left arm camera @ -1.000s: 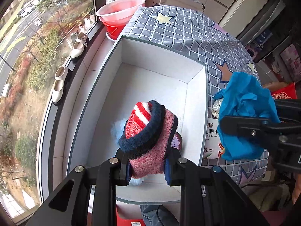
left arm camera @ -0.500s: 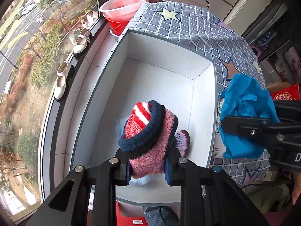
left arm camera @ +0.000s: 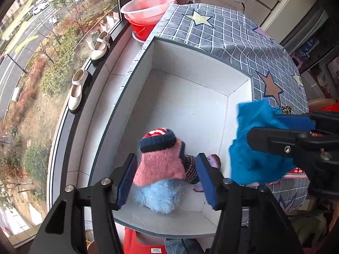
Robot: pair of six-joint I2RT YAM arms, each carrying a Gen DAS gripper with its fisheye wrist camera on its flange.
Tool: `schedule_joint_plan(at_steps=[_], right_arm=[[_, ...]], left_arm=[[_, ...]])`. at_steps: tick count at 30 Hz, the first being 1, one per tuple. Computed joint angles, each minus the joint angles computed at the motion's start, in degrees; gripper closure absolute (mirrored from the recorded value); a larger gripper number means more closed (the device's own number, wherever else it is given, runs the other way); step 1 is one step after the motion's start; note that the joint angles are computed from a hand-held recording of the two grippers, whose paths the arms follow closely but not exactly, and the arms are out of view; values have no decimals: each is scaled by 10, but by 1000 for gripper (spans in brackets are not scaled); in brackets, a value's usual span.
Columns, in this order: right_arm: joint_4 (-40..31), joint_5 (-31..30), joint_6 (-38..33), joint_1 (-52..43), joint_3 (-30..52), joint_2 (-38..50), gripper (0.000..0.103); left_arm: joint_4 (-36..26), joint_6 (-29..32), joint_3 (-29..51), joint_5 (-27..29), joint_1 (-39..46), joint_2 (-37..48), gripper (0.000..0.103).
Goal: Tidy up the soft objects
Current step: 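Open both tools to drop the hat and blue bag into the box, then move both tools back toward the remaining items on the table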
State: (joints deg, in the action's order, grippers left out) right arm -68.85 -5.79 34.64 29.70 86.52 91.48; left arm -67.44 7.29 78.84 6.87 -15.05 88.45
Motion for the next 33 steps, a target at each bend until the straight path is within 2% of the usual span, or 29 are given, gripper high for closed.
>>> schedule_joint_plan(at_steps=[1,3,4,5,6,10,16,17,20,26,33], right_arm=[[1,-1,-1,-1,1,0,53],[-3,0,0,-4,5,3,41],[-7,1,2,-5,8,5,20],[-8,2,7,-7,6,4,10],[-7,1,14,-9,1,0,9],[-17,-10,27,-26,-8,-10,9],[-49,-26,51,-74,-15,-80,8],[-60,-27,51,-91,-13,-95,0],[-93,-32,41,-147,-12,-137,0],[-160,-39,-24,-317,-26,-224,0],[-209,-126,-199,-631,-113,-293,0]], left_arm=[[2,-5,1,-3,1,-1,26],[7,-11,2,-3,6,-4,23],[8,-15,4,-7,7,-3,22],[6,-18,7,-10,8,0,17],[5,-21,11,-12,9,3,12],[-19,-25,37,-24,5,23,12],[-88,7,139,39,-13,57,12],[-97,11,157,45,-26,62,12],[-120,17,210,61,-77,85,12],[-137,5,283,47,-202,150,12],[-153,-24,373,29,-282,261,12]])
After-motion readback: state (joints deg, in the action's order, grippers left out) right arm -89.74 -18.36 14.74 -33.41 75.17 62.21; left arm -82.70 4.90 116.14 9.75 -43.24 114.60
